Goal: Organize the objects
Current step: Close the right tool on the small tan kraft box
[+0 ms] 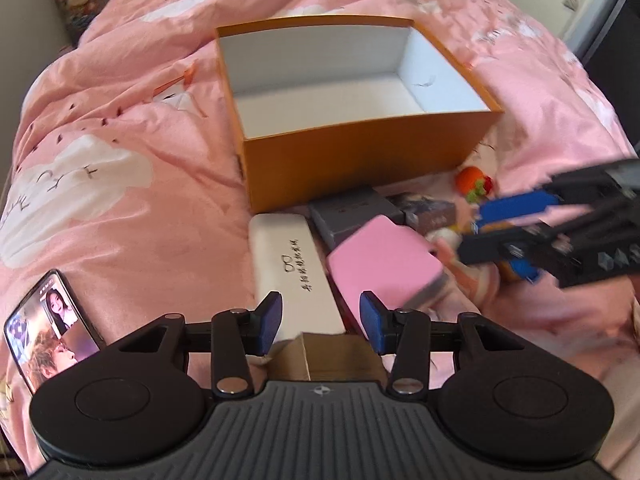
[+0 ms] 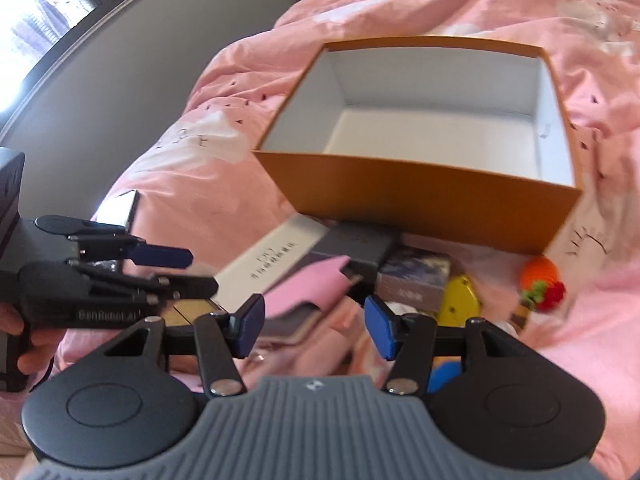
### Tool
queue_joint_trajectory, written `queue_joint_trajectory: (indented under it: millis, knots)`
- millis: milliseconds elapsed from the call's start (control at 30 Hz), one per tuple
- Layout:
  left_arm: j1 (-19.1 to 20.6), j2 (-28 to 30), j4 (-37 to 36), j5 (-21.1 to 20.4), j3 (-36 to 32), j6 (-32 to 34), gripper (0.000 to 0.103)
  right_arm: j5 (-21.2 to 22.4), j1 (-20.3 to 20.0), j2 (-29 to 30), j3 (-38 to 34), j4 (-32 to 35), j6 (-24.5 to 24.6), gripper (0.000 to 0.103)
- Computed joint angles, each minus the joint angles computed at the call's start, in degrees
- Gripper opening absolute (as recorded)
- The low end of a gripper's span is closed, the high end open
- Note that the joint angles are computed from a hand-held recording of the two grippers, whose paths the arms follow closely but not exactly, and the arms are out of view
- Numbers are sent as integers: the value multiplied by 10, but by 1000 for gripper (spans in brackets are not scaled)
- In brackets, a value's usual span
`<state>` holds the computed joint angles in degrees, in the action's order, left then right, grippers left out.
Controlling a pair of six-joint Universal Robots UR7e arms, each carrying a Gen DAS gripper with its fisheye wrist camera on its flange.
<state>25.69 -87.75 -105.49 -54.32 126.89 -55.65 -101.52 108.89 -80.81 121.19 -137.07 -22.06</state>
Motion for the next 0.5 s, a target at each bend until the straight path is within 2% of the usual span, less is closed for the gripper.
queue_joint_trajectory:
  millis: [133, 333, 500]
  knots:
    - [-7, -7, 30, -34, -7, 14, 54, 18, 8, 26, -14, 19, -22, 51]
    - [-6, -8, 71, -73, -13, 28, 54, 67, 13, 54, -38, 94, -78, 51]
    - [14, -9, 81, -115, -12, 59, 49, 63, 25, 81, -50, 136, -140, 51]
